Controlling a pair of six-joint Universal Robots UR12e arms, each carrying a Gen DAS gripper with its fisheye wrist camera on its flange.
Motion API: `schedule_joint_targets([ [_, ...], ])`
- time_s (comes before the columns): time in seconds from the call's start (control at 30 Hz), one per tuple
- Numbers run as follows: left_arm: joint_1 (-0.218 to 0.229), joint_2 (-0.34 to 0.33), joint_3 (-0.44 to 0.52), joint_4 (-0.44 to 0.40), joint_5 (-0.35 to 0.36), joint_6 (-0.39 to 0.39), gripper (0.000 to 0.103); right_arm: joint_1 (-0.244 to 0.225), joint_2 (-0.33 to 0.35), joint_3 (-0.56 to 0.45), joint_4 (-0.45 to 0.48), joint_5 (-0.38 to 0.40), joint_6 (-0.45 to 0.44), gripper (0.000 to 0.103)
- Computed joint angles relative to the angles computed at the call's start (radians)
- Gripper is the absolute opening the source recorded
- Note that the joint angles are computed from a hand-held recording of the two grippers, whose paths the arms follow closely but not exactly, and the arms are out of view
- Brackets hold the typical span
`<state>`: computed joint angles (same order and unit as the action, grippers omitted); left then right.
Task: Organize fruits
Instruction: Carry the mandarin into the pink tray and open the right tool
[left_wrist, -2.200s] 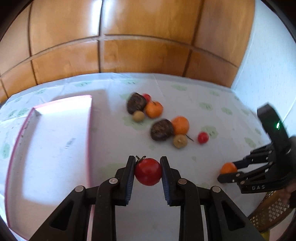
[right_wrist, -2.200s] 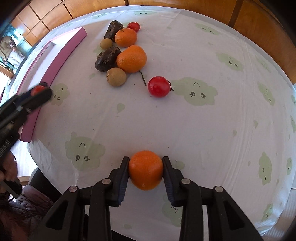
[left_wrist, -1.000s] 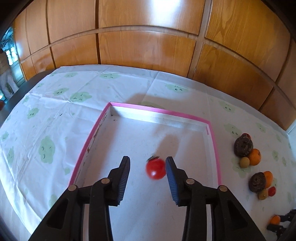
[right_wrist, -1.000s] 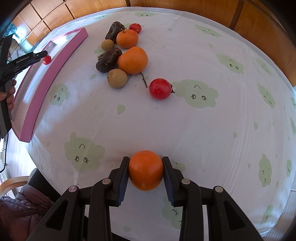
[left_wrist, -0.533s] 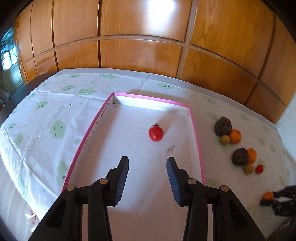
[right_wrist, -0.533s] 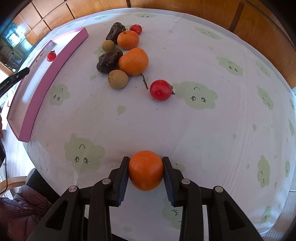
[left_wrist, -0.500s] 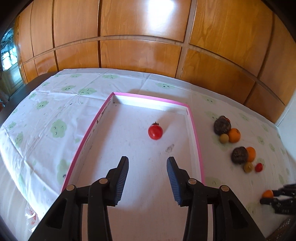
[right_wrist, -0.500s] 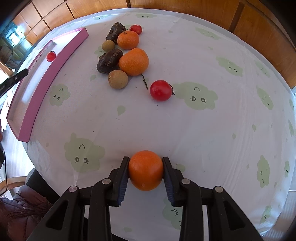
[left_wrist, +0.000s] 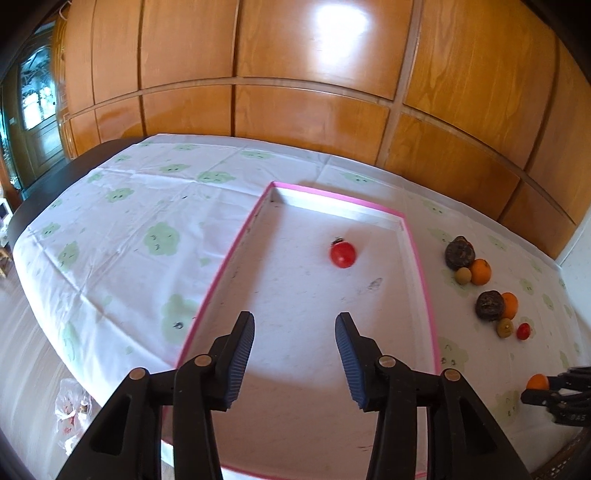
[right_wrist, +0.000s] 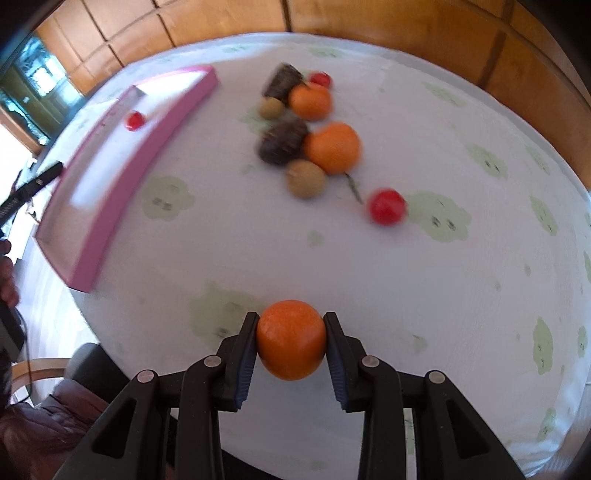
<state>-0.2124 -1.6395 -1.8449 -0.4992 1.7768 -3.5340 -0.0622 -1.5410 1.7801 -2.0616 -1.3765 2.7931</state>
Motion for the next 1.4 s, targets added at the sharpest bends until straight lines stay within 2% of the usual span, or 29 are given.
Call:
schedule_joint_targets([
  [0.2,0.002,0.008,-0.015,-0.004,0.001,-0.027,0.048,0.035,0.008,-0.027,-0.056,0.124,0.020,0.035],
  [0.33,-0.001,0.014,-0.021,0.009,0.003,-0.042,0.052,0.082,0.047,-0.086,-0.109,0.199,0.021,0.035],
  [0.5,0.004,0.023,-0.030,0.023,0.005,-0.053,0.053,0.143,0.099,-0.135,-0.161,0.220,0.013,0.035],
  [0.6,0.006,0.027,-0.036,0.027,0.010,-0.055,0.053,0.181,0.136,-0.164,-0.170,0.196,0.010,0.035],
  [0.7,0.007,0.028,-0.040,0.029,0.009,-0.050,0.053,0.200,0.167,-0.183,-0.181,0.177,0.016,0.035],
  [0.97,0.006,0.030,-0.044,0.029,0.008,-0.046,0.053,0.223,0.202,-0.196,-0.195,0.120,0.041,0.036],
  [1.4,-0.003,0.030,-0.038,0.025,0.010,-0.042,0.054,0.182,0.152,-0.131,-0.278,0.176,0.122,0.036],
])
